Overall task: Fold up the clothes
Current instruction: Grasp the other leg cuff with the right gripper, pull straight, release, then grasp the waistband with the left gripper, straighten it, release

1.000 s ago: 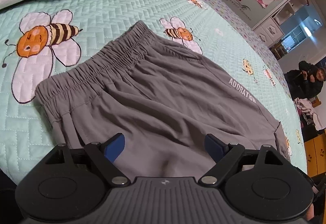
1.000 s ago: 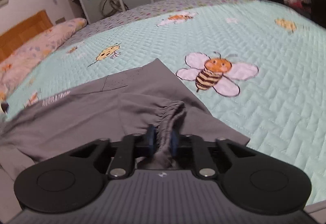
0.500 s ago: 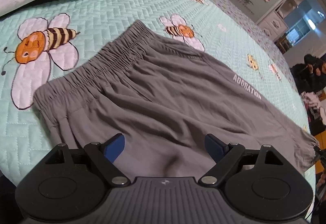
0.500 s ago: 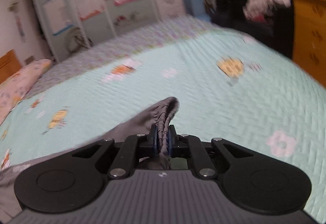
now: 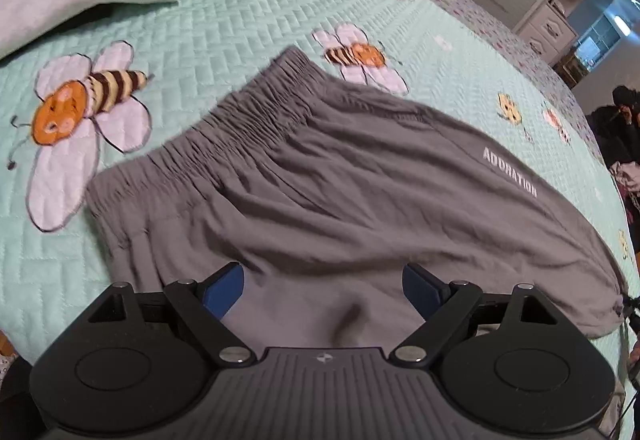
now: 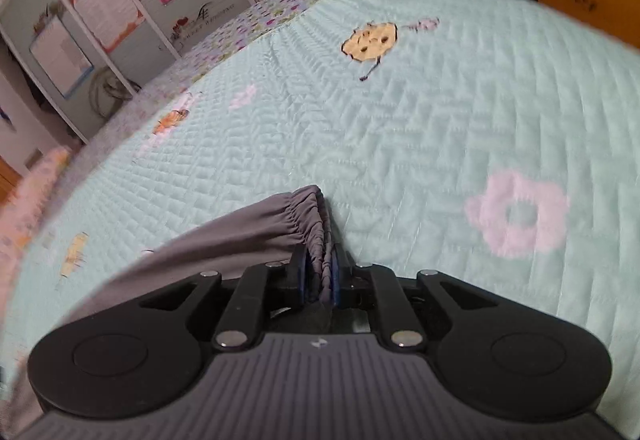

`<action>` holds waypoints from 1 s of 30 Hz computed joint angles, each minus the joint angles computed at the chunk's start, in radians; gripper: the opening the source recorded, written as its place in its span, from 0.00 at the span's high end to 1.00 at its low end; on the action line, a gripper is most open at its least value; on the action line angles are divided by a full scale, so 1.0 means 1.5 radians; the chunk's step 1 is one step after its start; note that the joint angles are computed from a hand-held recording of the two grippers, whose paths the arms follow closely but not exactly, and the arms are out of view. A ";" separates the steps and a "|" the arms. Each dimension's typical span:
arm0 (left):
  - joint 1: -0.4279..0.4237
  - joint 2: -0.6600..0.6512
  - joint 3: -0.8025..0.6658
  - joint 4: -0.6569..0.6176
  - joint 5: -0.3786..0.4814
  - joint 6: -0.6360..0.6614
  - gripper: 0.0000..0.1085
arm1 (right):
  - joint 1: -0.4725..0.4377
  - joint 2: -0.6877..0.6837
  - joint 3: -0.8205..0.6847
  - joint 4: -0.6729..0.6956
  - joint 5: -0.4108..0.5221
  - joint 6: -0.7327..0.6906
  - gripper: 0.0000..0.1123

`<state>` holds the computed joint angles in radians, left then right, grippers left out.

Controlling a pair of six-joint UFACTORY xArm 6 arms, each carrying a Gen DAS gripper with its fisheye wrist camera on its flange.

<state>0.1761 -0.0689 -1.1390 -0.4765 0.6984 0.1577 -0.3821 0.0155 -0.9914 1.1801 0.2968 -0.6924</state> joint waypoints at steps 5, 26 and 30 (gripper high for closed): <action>0.005 -0.010 0.003 -0.019 -0.022 0.035 0.19 | 0.016 -0.097 0.074 -0.020 -0.067 0.060 0.57; 0.133 0.512 -0.676 -0.146 0.291 0.095 0.15 | 0.409 -0.480 0.402 -0.225 -0.128 0.477 0.47; 0.128 0.592 -0.798 -0.167 0.338 0.079 0.12 | 0.389 -0.460 0.389 -0.332 -0.099 0.579 0.47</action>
